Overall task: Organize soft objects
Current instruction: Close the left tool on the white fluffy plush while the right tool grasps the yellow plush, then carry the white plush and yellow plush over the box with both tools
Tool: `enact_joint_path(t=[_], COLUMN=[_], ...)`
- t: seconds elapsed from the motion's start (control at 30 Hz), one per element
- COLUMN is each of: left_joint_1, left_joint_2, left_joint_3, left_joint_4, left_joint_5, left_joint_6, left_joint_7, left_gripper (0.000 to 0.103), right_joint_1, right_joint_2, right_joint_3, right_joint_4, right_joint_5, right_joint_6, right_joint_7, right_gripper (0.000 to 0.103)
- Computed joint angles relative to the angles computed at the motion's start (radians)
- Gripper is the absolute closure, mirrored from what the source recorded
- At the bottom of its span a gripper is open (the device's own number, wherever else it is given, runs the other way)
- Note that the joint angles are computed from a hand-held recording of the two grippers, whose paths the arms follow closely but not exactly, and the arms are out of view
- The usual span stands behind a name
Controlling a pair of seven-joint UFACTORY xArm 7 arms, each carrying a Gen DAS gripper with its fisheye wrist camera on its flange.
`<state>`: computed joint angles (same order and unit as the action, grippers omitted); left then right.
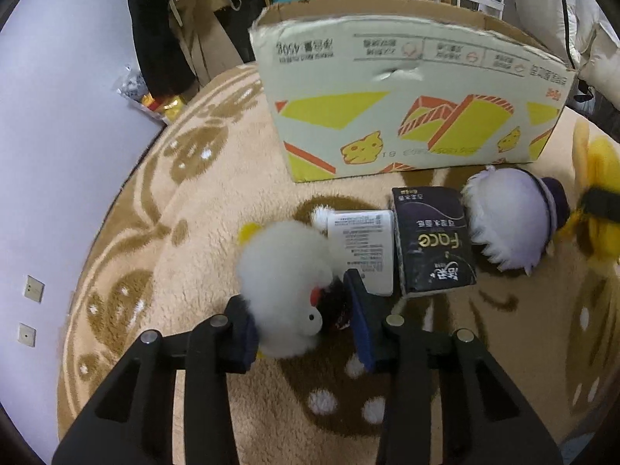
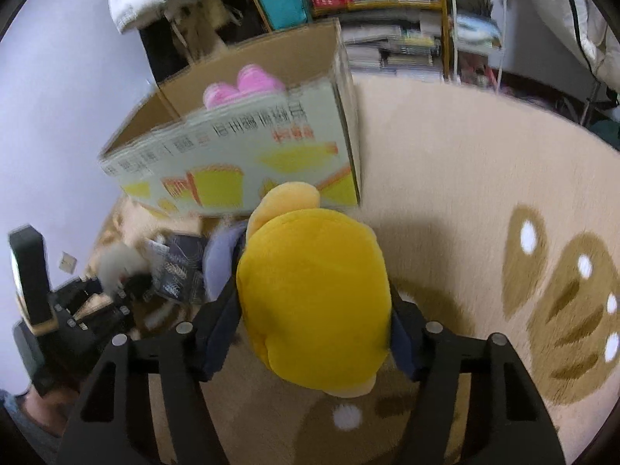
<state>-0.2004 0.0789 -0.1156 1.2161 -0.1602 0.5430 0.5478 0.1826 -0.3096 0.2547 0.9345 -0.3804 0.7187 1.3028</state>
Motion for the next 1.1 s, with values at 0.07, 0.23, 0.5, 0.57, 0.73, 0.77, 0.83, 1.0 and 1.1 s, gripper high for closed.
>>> enact_joint_path(t=[0.07, 0.23, 0.5, 0.57, 0.73, 0.77, 0.83, 1.0, 1.1], left_joint_1=[0.001, -0.003, -0.010, -0.010, -0.014, -0.016, -0.023, -0.028, -0.032], left_joint_2=[-0.021, -0.079, -0.141, -0.146, -0.160, -0.163, -0.165, -0.135, -0.098], left_joint_3=[-0.001, 0.003, 0.028, 0.032, 0.030, 0.030, 0.037, 0.032, 0.021], left_joint_4=[-0.017, -0.049, -0.003, 0.016, 0.034, 0.038, 0.056, 0.136, 0.208], left_joint_5=[-0.014, -0.066, -0.192, -0.202, -0.169, -0.163, -0.194, -0.204, -0.217], left_joint_6=[-0.010, -0.043, -0.017, -0.017, -0.084, -0.090, -0.081, -0.079, -0.078], left_joint_7=[0.009, 0.047, 0.081, 0.079, 0.097, 0.098, 0.114, 0.110, 0.110], left_gripper=[0.066, 0.066, 0.066, 0.066, 0.065, 0.065, 0.065, 0.065, 0.065], right_joint_1=[-0.010, -0.017, -0.021, -0.024, -0.032, -0.036, -0.041, -0.068, -0.077], right_joint_2=[-0.009, -0.012, -0.032, -0.026, -0.038, -0.038, -0.041, -0.040, -0.031], right_joint_3=[0.012, 0.022, 0.048, 0.054, 0.050, 0.050, 0.048, 0.050, 0.045], right_joint_4=[0.005, 0.020, 0.073, 0.101, 0.116, 0.122, 0.136, 0.186, 0.212], right_joint_5=[-0.032, -0.059, -0.137, -0.150, -0.165, -0.169, -0.170, -0.202, -0.218], right_joint_6=[-0.005, -0.011, 0.023, 0.041, 0.027, 0.027, 0.025, 0.025, 0.025], right_joint_7=[0.022, 0.052, 0.037, 0.027, 0.039, 0.039, 0.038, 0.020, -0.004], right_gripper=[0.033, 0.033, 0.033, 0.033, 0.033, 0.033, 0.033, 0.032, 0.032])
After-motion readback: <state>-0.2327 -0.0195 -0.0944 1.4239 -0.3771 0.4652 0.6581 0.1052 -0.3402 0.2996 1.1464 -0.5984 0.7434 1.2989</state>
